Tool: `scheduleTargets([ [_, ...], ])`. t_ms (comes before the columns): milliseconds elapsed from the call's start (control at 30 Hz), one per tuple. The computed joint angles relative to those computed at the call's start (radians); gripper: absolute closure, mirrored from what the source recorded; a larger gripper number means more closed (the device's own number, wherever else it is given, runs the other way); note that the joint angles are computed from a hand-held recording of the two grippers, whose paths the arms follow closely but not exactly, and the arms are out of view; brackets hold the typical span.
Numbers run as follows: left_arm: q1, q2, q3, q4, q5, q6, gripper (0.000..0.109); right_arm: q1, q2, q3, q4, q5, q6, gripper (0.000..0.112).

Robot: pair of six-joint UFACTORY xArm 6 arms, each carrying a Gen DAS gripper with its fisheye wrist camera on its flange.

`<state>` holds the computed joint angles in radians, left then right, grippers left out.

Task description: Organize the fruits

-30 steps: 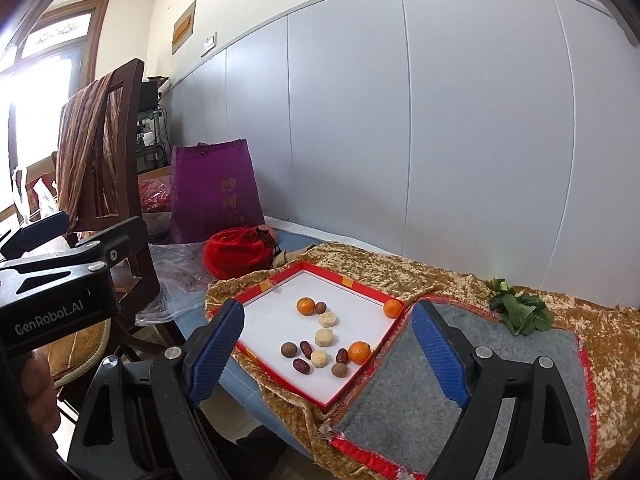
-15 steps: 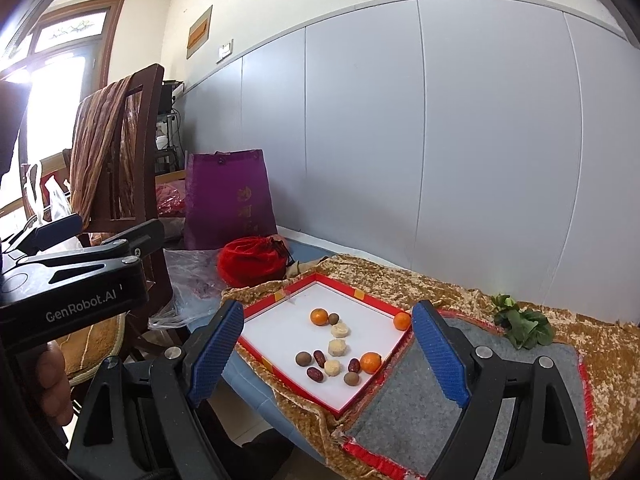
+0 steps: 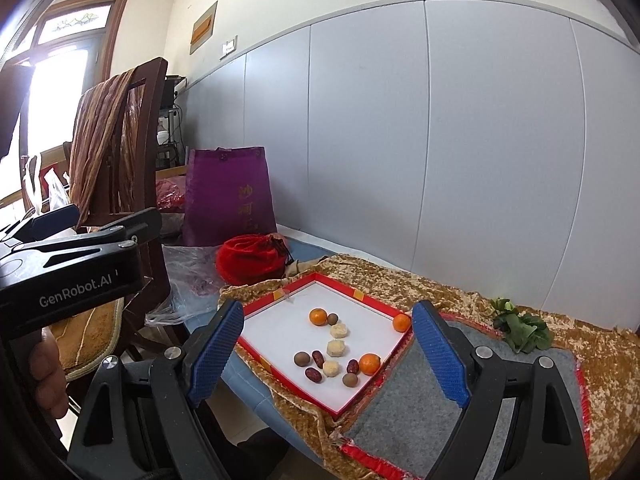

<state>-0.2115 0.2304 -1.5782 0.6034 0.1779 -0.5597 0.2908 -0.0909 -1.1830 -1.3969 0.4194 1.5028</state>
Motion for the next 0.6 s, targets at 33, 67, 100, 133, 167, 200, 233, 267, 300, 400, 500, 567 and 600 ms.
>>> scheduleTargets([
  [33, 0.0, -0.001, 0.001, -0.001, 0.001, 0.004, 0.006, 0.002, 0.002, -0.002, -0.003, 0.004, 0.001, 0.025],
  [67, 0.0, -0.001, 0.0, 0.001, 0.002, 0.004, 0.006, 0.004, 0.005, -0.005, -0.005, 0.006, -0.001, 0.025],
  [100, 0.001, -0.003, 0.002, 0.003, 0.001, 0.002, 0.006, 0.007, 0.006, -0.006, -0.005, 0.009, -0.001, 0.025],
  [133, 0.001, -0.006, 0.007, -0.001, -0.001, 0.005, 0.006, 0.009, 0.007, -0.008, -0.005, 0.014, 0.0, 0.025],
  [167, 0.002, -0.008, 0.009, -0.002, -0.002, 0.006, 0.006, 0.011, 0.007, -0.009, -0.005, 0.021, 0.004, 0.025],
  [200, 0.002, -0.007, 0.006, 0.005, -0.001, -0.001, 0.006, 0.013, 0.008, -0.009, -0.003, 0.027, 0.006, 0.025],
  [233, 0.003, -0.011, 0.01, 0.014, -0.003, -0.008, 0.006, 0.015, 0.007, -0.008, 0.0, 0.034, 0.007, 0.025],
  [267, 0.003, -0.014, 0.013, 0.023, -0.004, -0.017, 0.006, 0.016, 0.006, -0.008, 0.002, 0.041, 0.01, 0.025],
  [300, 0.004, -0.018, 0.017, 0.027, -0.006, -0.022, 0.006, 0.014, 0.004, -0.006, 0.002, 0.04, 0.013, 0.025],
  [400, 0.005, -0.03, 0.032, 0.015, -0.014, -0.016, 0.006, 0.014, -0.003, 0.001, 0.001, 0.042, 0.018, 0.025],
  [500, 0.006, -0.043, 0.045, 0.015, -0.024, -0.016, 0.006, 0.014, -0.008, 0.005, -0.002, 0.042, 0.02, 0.025],
  [567, 0.007, -0.05, 0.053, 0.018, -0.031, -0.017, 0.006, 0.017, -0.011, 0.006, -0.006, 0.044, 0.023, 0.025],
  [600, 0.007, -0.054, 0.058, 0.012, -0.035, -0.011, 0.006, 0.019, -0.012, 0.006, -0.008, 0.046, 0.023, 0.025],
])
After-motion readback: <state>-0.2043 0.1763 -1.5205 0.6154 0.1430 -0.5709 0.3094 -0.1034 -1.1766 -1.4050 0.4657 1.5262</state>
